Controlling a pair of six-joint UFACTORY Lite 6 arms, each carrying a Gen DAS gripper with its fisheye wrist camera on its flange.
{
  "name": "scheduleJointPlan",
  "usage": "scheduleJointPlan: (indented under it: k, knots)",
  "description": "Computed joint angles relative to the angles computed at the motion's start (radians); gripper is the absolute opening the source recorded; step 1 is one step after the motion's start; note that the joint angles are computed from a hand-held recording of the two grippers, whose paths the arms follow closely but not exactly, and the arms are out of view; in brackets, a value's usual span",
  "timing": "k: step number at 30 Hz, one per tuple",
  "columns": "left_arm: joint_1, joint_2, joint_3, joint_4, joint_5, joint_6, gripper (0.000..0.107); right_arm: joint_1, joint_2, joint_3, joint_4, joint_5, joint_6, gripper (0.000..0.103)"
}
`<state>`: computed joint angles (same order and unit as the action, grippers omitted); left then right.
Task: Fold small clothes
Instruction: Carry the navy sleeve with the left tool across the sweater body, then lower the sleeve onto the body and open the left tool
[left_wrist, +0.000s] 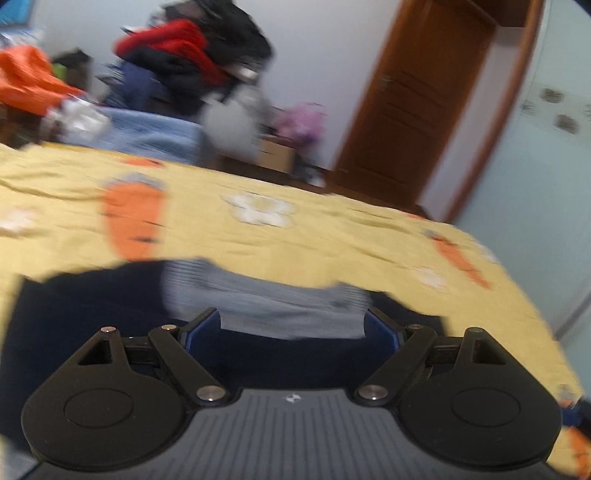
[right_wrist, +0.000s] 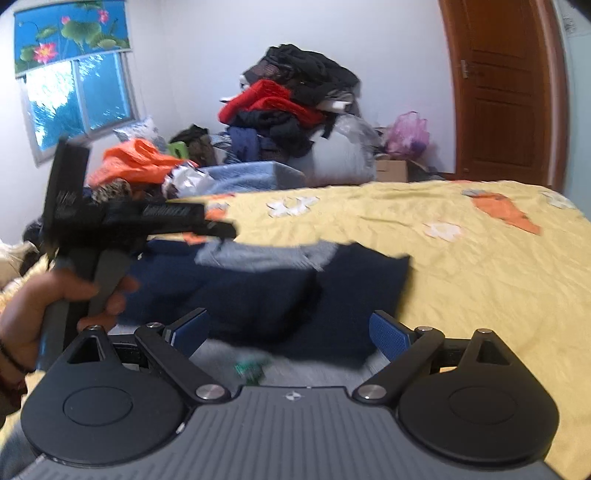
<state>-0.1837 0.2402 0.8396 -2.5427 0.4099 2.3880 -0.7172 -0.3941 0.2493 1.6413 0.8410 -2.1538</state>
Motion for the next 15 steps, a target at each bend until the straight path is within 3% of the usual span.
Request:
scheduleJointPlan:
  k: [6,8,10,15]
  knots:
    - [0.079,-0.032,-0.064,-0.194,-0.023,0.273,0.085,0.298,0.448,0.299,0.288,-0.126,-0.045,0.086]
    - [0.083,-0.032,-0.079,-0.276,-0.017,0.372,0.085,0.349,0.552,0.378,0.351,-0.178,-0.029,0.078]
    - [0.094,-0.023,-0.086,-0.298,-0.003,0.411,0.085,0.378,0.607,0.419,0.379,-0.203,-0.006,0.062]
    - [0.108,0.018,-0.078,-0.316,0.01,0.44,0.085,0.438,0.651,0.432,0.51,-0.253,-0.083,0.035]
